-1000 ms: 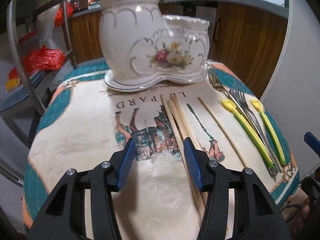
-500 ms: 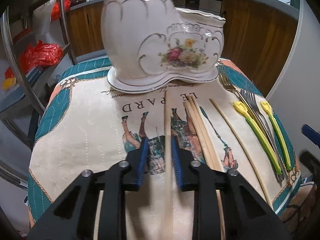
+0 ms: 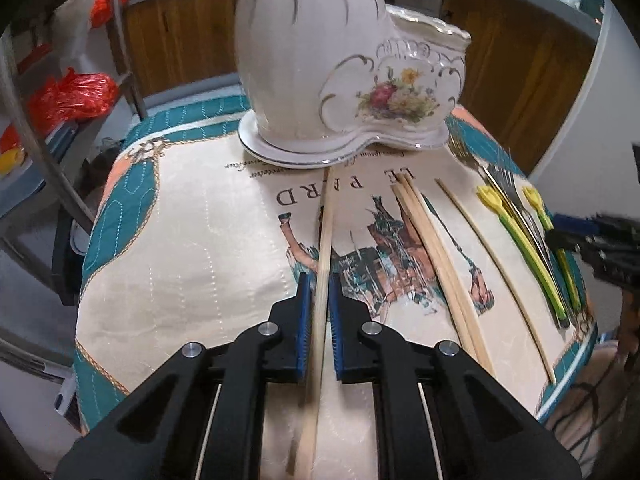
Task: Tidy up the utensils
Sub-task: 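Grasp a chopstick with the left tool while the right tool grasps a yellow utensil, then lift the chopstick and yellow utensil and carry both toward the ceramic holder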
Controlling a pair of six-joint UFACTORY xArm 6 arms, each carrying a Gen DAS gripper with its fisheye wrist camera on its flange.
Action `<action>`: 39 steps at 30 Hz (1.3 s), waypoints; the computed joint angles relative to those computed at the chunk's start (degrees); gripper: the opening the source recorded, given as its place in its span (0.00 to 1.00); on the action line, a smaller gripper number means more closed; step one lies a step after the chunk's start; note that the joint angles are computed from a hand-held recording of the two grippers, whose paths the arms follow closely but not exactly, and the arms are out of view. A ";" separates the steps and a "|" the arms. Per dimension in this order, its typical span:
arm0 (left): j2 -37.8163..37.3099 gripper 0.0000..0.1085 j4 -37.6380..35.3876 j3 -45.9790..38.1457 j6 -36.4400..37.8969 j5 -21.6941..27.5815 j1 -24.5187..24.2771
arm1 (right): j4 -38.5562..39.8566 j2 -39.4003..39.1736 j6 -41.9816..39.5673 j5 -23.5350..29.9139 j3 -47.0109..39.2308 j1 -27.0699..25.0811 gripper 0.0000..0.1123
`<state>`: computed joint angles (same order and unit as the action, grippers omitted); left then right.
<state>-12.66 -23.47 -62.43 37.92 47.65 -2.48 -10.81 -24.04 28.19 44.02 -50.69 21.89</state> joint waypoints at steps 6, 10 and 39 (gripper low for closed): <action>6.84 0.09 7.79 -10.86 -0.41 10.20 -0.80 | 3.20 9.66 -10.58 17.01 -14.69 0.57 0.26; 11.37 0.09 11.06 -17.83 -0.32 16.37 -1.43 | 6.88 14.86 -13.21 25.02 -22.31 -0.57 0.26; 12.06 0.05 18.04 -23.89 9.99 32.33 1.43 | 20.75 6.16 -17.19 13.26 -14.04 -2.34 0.09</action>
